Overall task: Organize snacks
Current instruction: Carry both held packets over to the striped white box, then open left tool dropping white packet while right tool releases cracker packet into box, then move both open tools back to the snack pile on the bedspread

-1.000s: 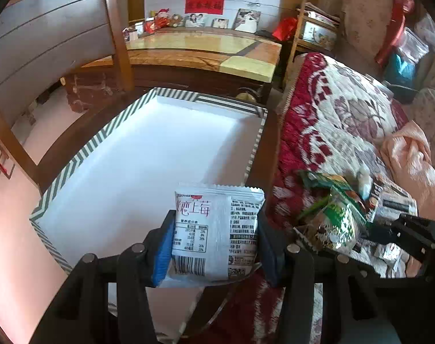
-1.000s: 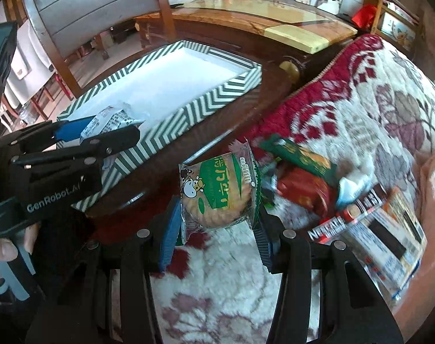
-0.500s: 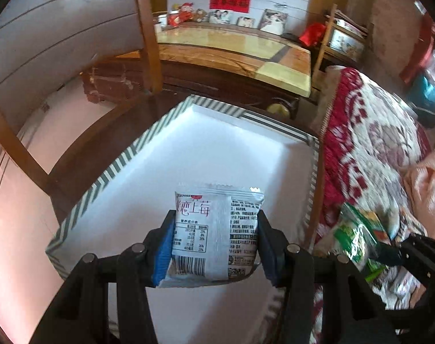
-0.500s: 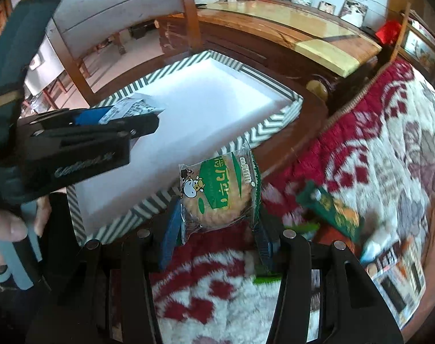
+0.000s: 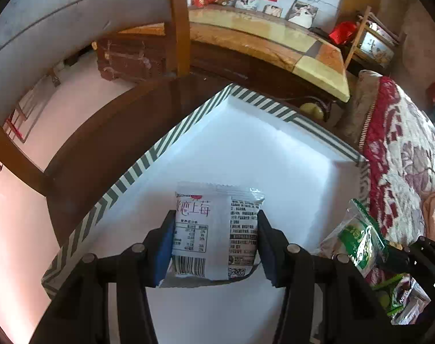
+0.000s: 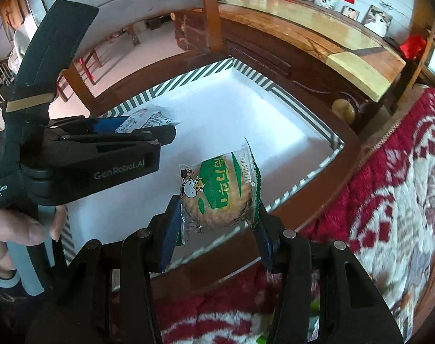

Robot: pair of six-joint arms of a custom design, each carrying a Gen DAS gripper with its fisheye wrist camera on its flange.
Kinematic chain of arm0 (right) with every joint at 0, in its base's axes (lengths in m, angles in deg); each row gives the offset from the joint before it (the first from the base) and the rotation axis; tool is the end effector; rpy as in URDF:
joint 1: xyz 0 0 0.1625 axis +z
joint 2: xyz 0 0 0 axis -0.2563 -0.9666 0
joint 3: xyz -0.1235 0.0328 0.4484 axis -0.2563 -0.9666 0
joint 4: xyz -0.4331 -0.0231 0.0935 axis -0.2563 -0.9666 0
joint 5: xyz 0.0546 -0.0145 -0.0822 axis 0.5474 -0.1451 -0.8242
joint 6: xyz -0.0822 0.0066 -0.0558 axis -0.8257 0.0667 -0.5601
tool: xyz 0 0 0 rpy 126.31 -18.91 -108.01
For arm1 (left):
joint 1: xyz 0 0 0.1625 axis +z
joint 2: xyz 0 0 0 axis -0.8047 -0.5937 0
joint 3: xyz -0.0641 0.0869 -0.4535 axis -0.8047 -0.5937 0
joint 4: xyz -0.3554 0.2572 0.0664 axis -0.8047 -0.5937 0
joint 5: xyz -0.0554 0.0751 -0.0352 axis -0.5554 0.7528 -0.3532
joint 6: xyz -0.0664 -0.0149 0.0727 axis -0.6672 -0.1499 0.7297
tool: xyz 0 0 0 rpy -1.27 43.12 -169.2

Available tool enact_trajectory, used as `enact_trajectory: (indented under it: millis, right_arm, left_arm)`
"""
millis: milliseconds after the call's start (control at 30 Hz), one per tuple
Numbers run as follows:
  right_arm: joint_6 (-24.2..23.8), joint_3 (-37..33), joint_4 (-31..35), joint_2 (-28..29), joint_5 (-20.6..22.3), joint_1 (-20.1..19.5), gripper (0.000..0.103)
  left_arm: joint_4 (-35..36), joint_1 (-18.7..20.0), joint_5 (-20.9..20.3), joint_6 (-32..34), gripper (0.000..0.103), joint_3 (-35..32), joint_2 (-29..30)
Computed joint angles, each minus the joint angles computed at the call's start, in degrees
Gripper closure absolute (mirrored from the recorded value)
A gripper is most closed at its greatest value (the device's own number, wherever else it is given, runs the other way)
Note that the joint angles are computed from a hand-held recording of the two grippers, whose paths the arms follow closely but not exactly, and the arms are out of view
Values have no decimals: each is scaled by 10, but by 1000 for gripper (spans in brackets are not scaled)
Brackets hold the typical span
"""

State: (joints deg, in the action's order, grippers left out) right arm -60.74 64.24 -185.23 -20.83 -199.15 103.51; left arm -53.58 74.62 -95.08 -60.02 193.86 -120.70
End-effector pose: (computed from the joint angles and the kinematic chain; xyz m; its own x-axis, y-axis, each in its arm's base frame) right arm 0.0767 -0.4475 0.3568 -0.6558 -0.5415 0.5260 -0.5912 0.8017 0.0883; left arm -0.4406 -0.3893 -0.0109 -0.7195 -0.3089 -0.6220 0.1557 0.8011 -0.5780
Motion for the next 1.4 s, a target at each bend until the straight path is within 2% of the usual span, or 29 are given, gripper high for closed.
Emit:
enact_trajectory:
  millis: [367, 500, 600, 667, 933, 1000, 1167, 1400]
  right_arm:
    - [1, -8, 17, 44, -14, -5, 56]
    - [-3, -4, 12, 45, -13, -3, 50]
    - [-10, 0, 6, 41, -17, 0, 48]
    - [-11, 3, -1, 28, -10, -1, 48]
    - [15, 19, 21, -66, 68, -28, 48]
    - [20, 20, 31, -93, 88, -35, 48]
    - [2, 31, 45, -153, 86, -54, 47]
    - [-26, 35, 77, -240, 84, -126, 47]
  left_arm:
    - [30, 13, -26, -16, 45, -5, 8]
    - [22, 14, -30, -16, 28, 0, 5]
    - [24, 9, -23, -24, 22, 3, 1]
    - [25, 2, -15, -27, 17, 6, -2]
    - [27, -34, 5, 6, 12, -12, 14]
    - [9, -45, 8, 14, 11, -11, 16]
    - [10, -68, 8, 40, 8, -32, 34]
    - [-54, -90, -16, 98, 7, -46, 63]
